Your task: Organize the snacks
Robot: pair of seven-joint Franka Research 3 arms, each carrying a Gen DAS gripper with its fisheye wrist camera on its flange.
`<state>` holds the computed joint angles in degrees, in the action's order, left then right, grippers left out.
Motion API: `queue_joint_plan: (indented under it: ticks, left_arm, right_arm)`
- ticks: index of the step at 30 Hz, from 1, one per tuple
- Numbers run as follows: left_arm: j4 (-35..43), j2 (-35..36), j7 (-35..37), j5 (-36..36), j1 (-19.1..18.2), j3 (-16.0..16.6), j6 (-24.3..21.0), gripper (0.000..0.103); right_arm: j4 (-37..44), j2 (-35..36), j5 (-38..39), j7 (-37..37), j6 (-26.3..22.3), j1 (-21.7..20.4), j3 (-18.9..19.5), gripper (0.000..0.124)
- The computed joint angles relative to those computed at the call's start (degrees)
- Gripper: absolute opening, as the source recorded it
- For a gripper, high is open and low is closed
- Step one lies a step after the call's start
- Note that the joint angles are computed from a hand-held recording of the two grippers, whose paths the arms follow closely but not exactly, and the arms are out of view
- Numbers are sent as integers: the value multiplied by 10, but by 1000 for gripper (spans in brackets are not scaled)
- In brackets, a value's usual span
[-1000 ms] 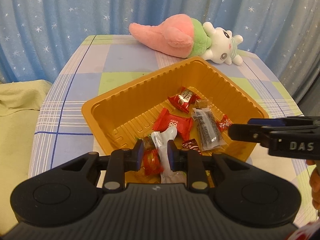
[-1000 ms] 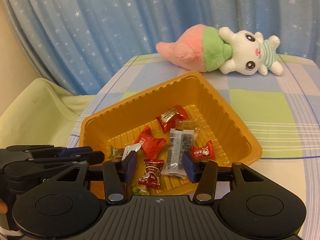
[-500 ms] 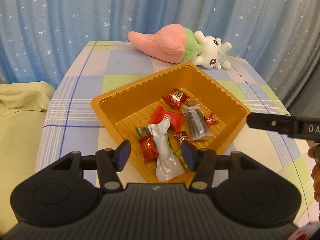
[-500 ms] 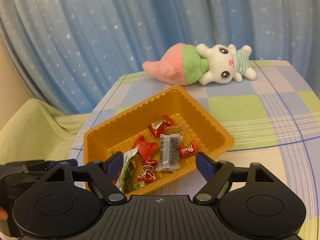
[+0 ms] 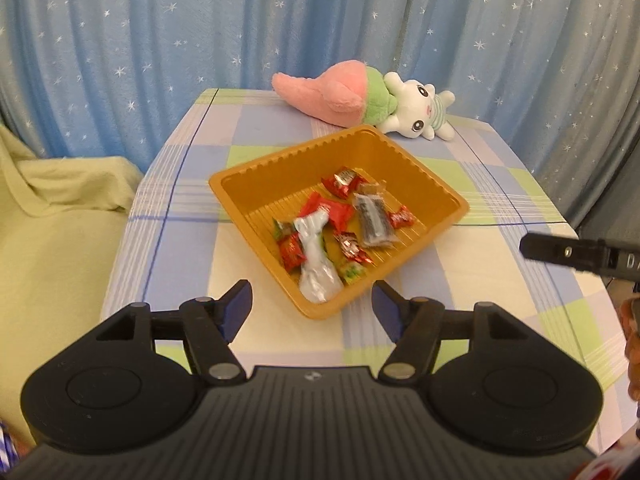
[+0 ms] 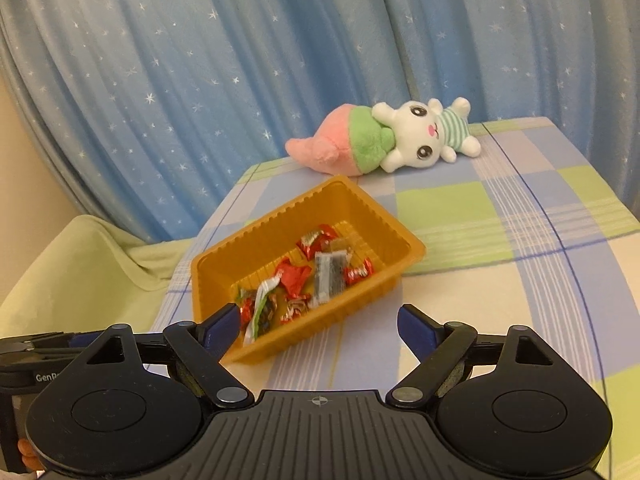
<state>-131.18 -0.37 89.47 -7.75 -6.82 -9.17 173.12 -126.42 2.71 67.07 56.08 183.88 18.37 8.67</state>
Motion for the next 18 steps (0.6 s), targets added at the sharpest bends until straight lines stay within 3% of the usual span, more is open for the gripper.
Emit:
queue_joint_plan:
  ticks: [5, 12, 18]
  left_arm:
    - [-40, -44, -94, 59, -16, -13, -11, 65]
    - [-87, -91, -268, 213, -17, -53, -28, 67]
    - [-124, -130, -355, 260, -48, -66, -62, 68]
  right_arm:
    - [-79, -69, -38, 20, -35, 12, -27, 86]
    - [-186, -164, -61, 10, -46, 60, -75, 86]
    - [-269, -235, -133, 60, -68, 69, -92, 86]
